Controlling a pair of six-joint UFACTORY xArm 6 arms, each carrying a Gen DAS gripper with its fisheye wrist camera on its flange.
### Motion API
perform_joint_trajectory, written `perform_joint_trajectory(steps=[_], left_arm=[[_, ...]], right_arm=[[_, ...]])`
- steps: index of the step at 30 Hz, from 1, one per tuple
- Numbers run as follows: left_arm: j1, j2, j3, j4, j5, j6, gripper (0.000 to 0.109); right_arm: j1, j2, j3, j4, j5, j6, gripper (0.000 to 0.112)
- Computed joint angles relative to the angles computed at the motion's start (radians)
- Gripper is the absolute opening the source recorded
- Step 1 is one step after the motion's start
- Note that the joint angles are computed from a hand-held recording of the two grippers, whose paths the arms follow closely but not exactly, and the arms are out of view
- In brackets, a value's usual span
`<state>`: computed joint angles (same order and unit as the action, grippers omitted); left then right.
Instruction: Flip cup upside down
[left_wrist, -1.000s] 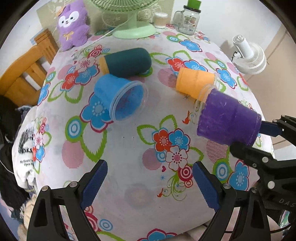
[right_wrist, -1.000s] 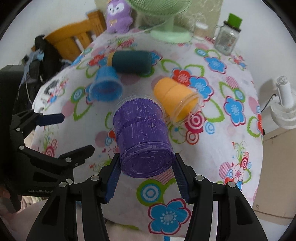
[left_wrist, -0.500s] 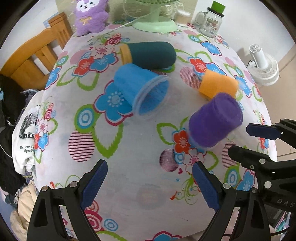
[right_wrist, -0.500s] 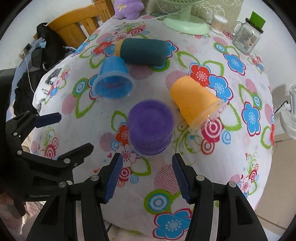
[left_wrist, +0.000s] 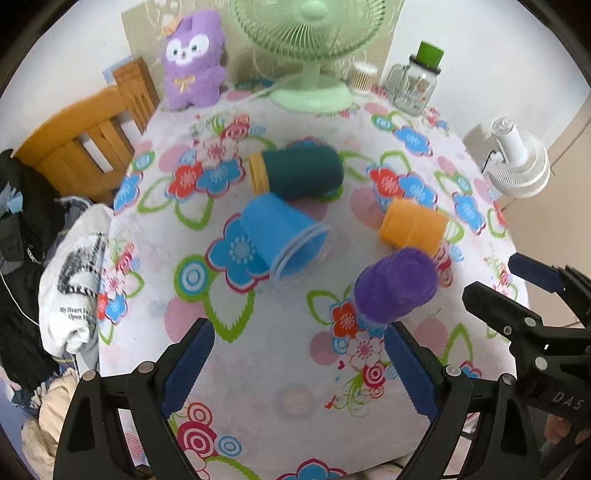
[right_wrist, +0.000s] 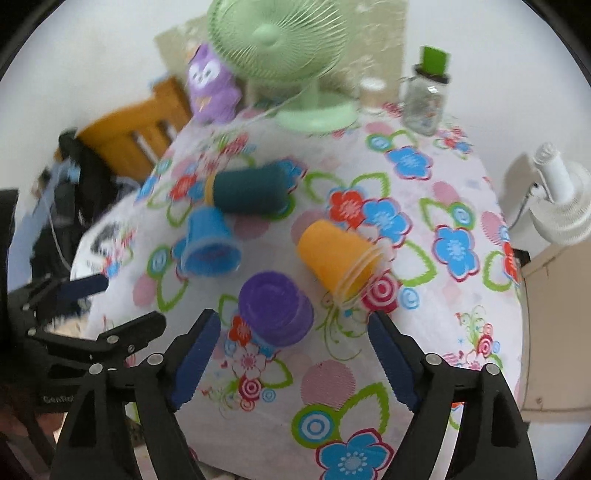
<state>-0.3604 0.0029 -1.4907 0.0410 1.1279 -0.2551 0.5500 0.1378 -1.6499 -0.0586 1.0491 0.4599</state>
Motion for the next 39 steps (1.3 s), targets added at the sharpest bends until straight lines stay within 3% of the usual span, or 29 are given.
perform_joint_trajectory(steps=[9, 20, 39], left_arm=[[-0.041, 0.013, -0.08, 0.054, 0.004, -0.063, 0.101], [-0.088, -0.037, -0.058, 0.124, -0.039, -0.158, 0.103], [-0.102, -0.103, 0.013, 0.169, -0.062, -0.229, 0.103]], right_arm=[[-0.016, -0.097, 0.067, -0.11, -0.043, 0.167, 0.091], [0.004, -0.182, 0.11, -0.233, -0.034, 0.283, 0.092], [0.043, -0.198, 0.106, -0.302, 0.006, 0.317, 0.092]])
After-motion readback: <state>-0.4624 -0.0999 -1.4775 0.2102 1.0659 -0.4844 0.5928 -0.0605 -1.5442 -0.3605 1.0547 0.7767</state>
